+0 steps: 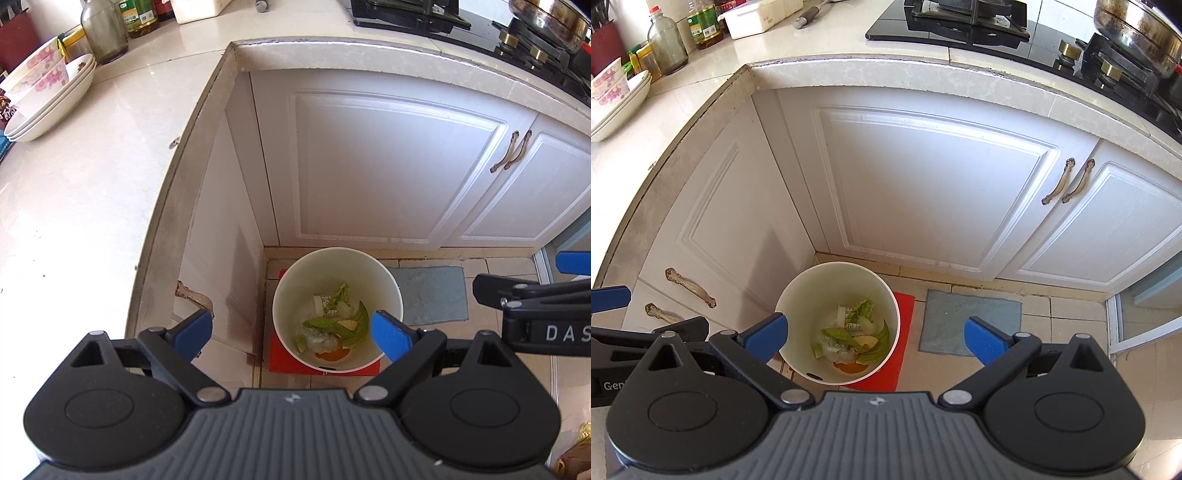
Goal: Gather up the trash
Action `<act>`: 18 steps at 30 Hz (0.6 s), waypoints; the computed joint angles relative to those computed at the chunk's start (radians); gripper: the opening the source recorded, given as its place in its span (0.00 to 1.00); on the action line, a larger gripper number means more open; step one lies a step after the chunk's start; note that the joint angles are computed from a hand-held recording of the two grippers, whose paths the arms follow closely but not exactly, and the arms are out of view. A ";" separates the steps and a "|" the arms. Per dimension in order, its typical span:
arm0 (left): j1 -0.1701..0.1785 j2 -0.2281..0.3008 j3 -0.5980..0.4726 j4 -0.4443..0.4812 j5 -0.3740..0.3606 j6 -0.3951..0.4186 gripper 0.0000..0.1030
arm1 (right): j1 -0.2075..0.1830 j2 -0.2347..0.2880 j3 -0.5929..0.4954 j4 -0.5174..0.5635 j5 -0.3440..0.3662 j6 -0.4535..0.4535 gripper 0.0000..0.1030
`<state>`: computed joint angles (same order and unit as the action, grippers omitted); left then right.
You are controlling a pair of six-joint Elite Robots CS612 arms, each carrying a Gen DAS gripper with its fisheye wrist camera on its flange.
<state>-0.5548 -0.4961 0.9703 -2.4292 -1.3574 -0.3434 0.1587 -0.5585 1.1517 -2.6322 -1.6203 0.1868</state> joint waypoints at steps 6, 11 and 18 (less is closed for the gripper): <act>0.001 -0.001 0.004 -0.005 0.000 -0.006 0.90 | 0.000 0.000 -0.002 -0.003 -0.002 -0.004 1.00; 0.002 -0.002 0.006 -0.008 0.002 -0.007 0.90 | 0.000 0.000 -0.004 -0.001 0.002 0.000 1.00; 0.002 -0.004 0.008 -0.009 0.007 -0.012 0.90 | 0.001 0.002 -0.009 -0.003 -0.002 -0.009 1.00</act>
<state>-0.5528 -0.4998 0.9786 -2.4385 -1.3505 -0.3557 0.1599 -0.5563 1.1425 -2.6353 -1.6222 0.1781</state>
